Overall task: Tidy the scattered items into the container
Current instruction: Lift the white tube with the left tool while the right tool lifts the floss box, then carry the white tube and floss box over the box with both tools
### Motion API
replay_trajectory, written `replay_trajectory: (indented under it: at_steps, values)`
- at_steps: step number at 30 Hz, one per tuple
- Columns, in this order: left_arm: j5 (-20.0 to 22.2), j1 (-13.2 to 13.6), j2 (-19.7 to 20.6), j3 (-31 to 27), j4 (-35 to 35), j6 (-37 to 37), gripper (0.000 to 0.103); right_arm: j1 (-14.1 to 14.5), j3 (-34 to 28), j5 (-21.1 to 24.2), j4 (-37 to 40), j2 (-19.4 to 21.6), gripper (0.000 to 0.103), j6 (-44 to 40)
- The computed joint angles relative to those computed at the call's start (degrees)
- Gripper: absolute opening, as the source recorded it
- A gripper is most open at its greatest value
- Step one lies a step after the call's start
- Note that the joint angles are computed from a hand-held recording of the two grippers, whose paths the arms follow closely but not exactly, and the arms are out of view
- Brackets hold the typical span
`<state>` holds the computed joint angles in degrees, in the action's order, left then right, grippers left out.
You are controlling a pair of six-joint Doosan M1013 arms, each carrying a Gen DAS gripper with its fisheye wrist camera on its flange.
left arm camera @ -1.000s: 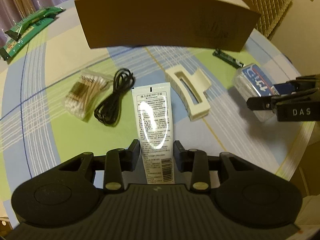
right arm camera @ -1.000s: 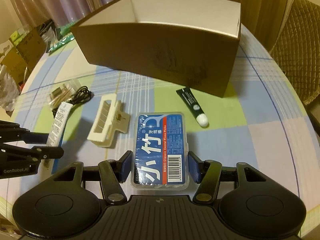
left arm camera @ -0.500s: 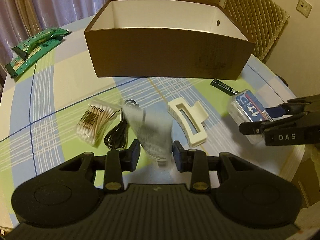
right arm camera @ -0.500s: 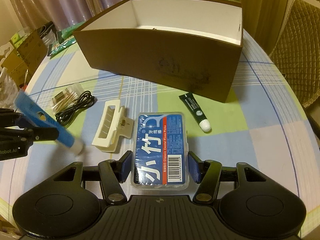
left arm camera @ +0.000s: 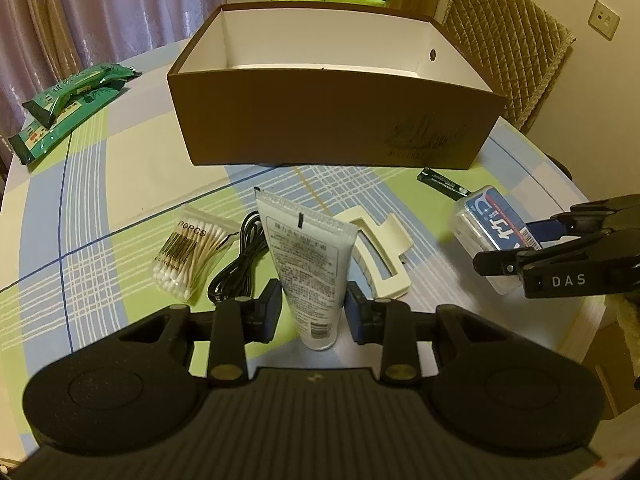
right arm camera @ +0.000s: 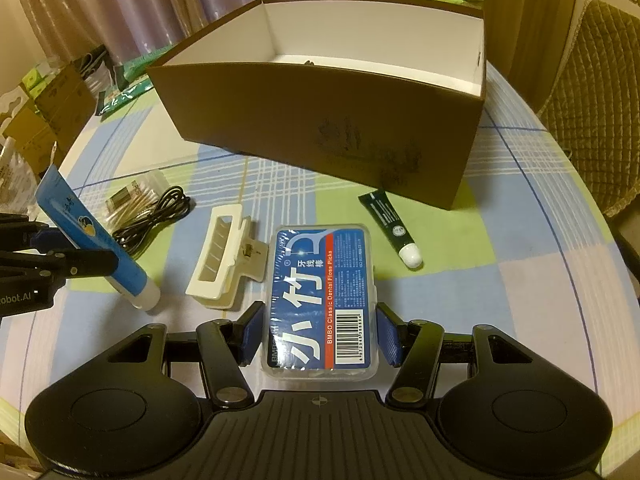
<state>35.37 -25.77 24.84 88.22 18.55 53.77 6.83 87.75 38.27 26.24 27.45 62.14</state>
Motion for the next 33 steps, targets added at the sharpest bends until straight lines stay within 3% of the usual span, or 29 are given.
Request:
replay_trajectory:
  at_steps: [16,33]
  values:
    - [-2.5,0.2,-0.3,-1.9,2.6,1.1,0.028,-1.0,-1.6,-0.8,3.5,-0.5,0.055,-3.0]
    - [-5.0,1.7,1.2,-7.2,6.2,2.7,0.028,-2.1,-7.1,-0.6,8.4,0.8,0.055,-6.8]
